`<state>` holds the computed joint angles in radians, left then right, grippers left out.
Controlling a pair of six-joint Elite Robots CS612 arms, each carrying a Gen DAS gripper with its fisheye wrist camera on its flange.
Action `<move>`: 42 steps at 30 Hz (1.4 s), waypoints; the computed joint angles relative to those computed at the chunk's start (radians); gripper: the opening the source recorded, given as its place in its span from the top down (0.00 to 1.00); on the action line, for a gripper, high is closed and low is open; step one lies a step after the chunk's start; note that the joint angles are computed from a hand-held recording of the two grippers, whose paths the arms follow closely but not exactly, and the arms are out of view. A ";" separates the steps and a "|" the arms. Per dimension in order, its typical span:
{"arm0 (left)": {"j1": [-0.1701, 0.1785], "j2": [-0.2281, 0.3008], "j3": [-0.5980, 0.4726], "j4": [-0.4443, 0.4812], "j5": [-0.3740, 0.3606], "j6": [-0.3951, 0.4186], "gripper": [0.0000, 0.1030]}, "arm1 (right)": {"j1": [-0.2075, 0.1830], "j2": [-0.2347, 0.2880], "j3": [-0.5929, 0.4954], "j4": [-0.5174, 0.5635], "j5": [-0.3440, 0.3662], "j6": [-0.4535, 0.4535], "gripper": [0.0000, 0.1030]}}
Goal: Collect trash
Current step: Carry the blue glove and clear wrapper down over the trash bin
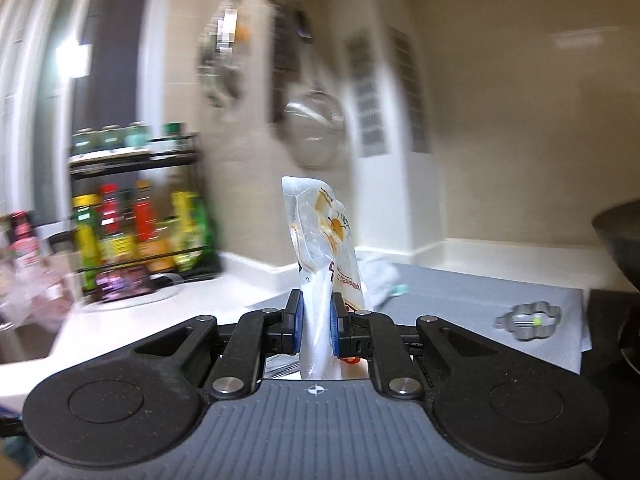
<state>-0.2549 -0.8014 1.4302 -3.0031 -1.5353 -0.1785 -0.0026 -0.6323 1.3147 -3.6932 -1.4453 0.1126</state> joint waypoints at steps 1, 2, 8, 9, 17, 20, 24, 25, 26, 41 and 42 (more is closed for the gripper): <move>-0.001 -0.002 0.009 -0.007 0.006 0.008 0.76 | 0.004 -0.016 0.028 -0.002 0.016 -0.019 0.86; -0.002 -0.003 0.018 -0.014 0.008 0.016 0.76 | 0.009 -0.032 0.057 -0.006 0.028 -0.036 0.86; 0.001 -0.015 0.068 -0.050 -0.007 0.043 0.76 | 0.031 -0.103 0.189 0.030 0.098 -0.076 0.86; 0.002 -0.016 0.074 -0.054 -0.010 0.042 0.76 | 0.038 -0.110 0.202 0.044 0.097 -0.082 0.86; 0.007 -0.022 0.094 -0.073 -0.018 0.039 0.76 | 0.071 -0.141 0.266 0.195 0.138 -0.077 0.86; 0.004 -0.024 0.099 -0.084 -0.013 0.060 0.76 | 0.083 -0.144 0.274 0.257 0.145 -0.082 0.86; 0.002 -0.022 0.097 -0.088 0.002 0.070 0.76 | 0.097 -0.149 0.271 0.330 0.097 -0.103 0.86; 0.001 -0.022 0.097 -0.087 0.006 0.072 0.76 | 0.096 -0.150 0.269 0.344 0.093 -0.094 0.86; 0.000 -0.022 0.096 -0.086 0.010 0.077 0.76 | 0.095 -0.151 0.270 0.353 0.090 -0.086 0.86; -0.013 -0.011 0.088 -0.042 0.032 0.158 0.76 | 0.094 -0.153 0.267 0.387 0.090 -0.080 0.86; -0.013 -0.011 0.086 -0.036 0.034 0.155 0.76 | 0.094 -0.153 0.267 0.388 0.090 -0.079 0.86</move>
<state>-0.2679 -0.8119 1.5166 -3.0392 -1.5016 -0.0237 0.0914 -0.7854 1.5816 -3.3049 -1.3556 0.0332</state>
